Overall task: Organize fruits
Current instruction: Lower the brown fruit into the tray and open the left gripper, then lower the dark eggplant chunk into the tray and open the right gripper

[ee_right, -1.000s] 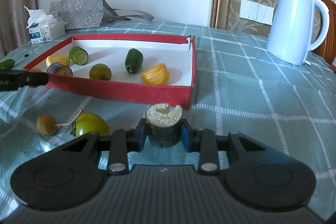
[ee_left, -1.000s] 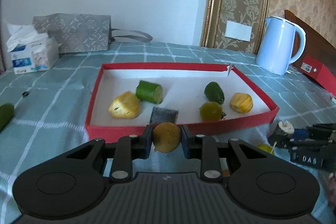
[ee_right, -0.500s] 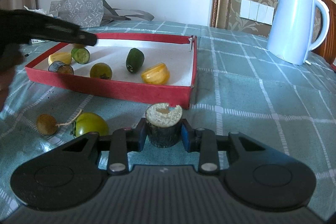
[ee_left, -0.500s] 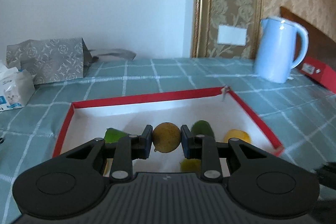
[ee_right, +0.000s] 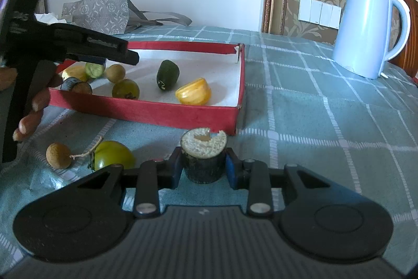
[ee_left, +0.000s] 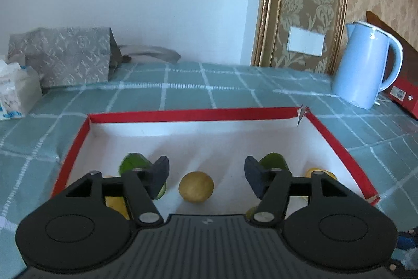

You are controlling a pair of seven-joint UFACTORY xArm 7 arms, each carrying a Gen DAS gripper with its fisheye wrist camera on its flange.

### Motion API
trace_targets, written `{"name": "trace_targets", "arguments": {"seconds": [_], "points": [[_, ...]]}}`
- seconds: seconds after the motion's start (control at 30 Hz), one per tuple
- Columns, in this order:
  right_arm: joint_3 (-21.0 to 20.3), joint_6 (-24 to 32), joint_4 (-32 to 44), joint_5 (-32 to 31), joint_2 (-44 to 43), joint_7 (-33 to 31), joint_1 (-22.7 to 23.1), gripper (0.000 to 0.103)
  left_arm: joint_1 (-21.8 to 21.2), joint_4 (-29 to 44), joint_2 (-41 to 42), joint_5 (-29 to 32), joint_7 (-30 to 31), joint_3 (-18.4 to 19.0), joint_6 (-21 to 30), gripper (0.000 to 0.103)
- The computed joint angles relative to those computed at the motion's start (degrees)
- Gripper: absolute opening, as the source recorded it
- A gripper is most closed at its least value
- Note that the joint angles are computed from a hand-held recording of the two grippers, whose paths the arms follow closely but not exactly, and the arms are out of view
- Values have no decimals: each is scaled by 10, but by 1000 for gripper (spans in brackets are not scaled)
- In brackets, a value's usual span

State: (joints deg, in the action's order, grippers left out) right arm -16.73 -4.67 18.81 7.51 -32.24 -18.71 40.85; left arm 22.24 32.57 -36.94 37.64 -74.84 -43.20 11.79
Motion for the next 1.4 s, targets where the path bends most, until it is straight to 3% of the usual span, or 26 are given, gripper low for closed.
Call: {"name": "trace_targets", "arguments": {"seconds": [0.1, 0.2, 0.4, 0.57, 0.8, 1.1, 1.4], "points": [[-3, 0, 0, 0, 0, -1, 2, 33, 0, -7, -49, 3, -23, -26, 41, 74], [-3, 0, 0, 0, 0, -1, 2, 33, -19, -17, -98, 5, -35, -38, 89, 75], [-3, 0, 1, 0, 0, -1, 2, 33, -96, -44, -163, -25, -75, -24, 207, 80], [-2, -1, 1, -1, 2, -1, 2, 33, -153, -74, -193, -29, -105, 6, 258, 84], [2, -2, 0, -3, 2, 1, -2, 33, -200, -87, -184, -14, -113, 42, 280, 84], [23, -5, -3, -10, 1, 9, -20, 33, -227, -88, -171, 4, -122, 60, 292, 84], [-20, -32, -20, -25, -48, 24, 0, 32, -251, -98, -178, 9, -124, 76, 297, 84]]}}
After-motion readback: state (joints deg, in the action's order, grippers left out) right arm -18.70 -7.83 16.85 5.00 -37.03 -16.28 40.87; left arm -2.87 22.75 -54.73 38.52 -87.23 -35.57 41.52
